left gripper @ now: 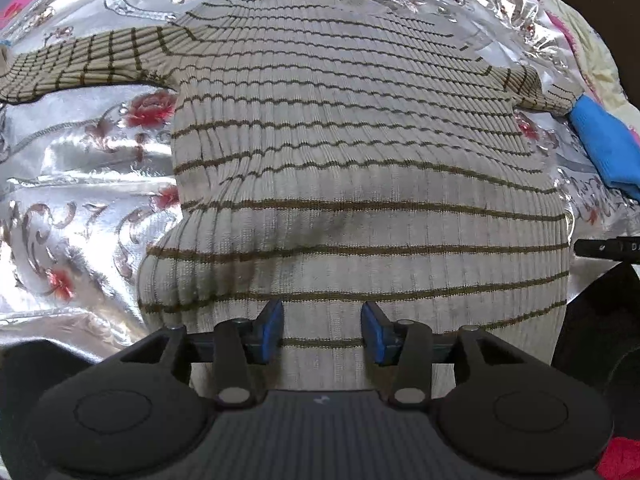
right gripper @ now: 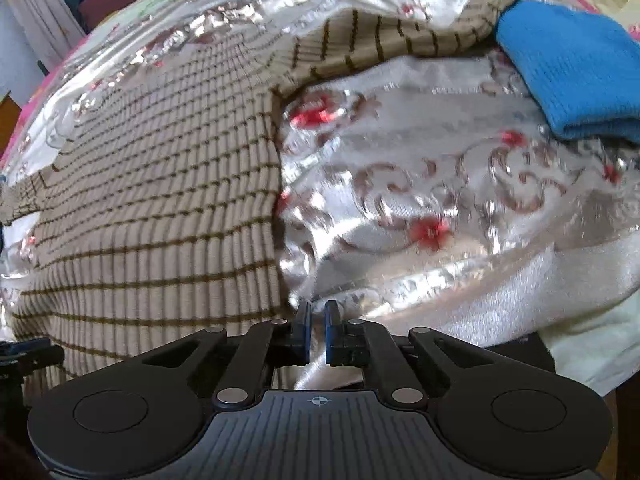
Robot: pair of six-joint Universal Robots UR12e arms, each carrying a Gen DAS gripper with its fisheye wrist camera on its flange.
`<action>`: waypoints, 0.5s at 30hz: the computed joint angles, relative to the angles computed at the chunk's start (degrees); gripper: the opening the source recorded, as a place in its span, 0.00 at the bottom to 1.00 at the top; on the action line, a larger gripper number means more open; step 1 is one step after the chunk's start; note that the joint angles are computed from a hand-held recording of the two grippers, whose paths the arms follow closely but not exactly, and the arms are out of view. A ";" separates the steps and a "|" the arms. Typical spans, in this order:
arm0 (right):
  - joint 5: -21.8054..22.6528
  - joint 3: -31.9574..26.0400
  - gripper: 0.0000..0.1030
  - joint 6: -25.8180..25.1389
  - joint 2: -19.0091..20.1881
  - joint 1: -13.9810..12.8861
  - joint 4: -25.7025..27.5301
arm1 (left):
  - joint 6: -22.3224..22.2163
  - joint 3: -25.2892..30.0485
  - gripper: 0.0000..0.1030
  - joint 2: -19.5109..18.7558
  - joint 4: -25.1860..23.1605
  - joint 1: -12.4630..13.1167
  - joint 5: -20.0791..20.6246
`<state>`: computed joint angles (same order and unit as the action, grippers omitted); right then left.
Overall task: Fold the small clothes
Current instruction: 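Lower the held hem back onto the sheet with both grippers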
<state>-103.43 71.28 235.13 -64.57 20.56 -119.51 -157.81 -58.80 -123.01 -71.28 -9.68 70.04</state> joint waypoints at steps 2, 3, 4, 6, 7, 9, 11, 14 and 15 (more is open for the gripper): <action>-1.71 -0.81 0.14 -0.83 0.29 0.35 -0.43 | 0.17 -0.57 0.48 0.34 1.60 -0.23 1.24; -2.08 -1.16 0.14 -1.25 0.45 0.48 -0.84 | 0.14 -0.95 0.50 0.55 2.67 -0.38 1.91; -2.11 -1.41 0.14 -1.74 0.58 0.58 -1.73 | 0.06 -1.34 0.51 0.74 3.73 -0.48 2.38; -1.33 -1.90 0.14 -2.79 0.99 0.49 -3.50 | -0.40 -2.17 0.52 1.09 6.16 -0.65 3.27; -0.80 -2.29 0.14 -3.30 1.30 0.54 -4.24 | -0.73 -2.57 0.55 1.24 7.35 -0.74 3.67; 0.28 -3.07 0.14 -4.28 1.93 0.59 -5.20 | -1.58 -2.69 0.61 1.12 8.78 -1.01 5.11; 1.25 -4.00 0.14 -5.35 2.70 0.75 -5.55 | -2.71 -2.78 0.62 0.95 9.47 -1.23 6.13; 3.23 -4.86 0.14 -5.95 3.55 0.97 -5.12 | -3.60 -2.80 0.65 0.50 9.50 -1.81 8.00; 4.00 -5.13 0.14 -6.17 3.86 0.98 -4.98 | -3.64 -3.04 0.66 0.49 9.90 -2.02 8.74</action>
<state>-99.43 66.15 228.95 -60.71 21.54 -124.49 -161.44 -61.85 -122.53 -61.38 -11.70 78.78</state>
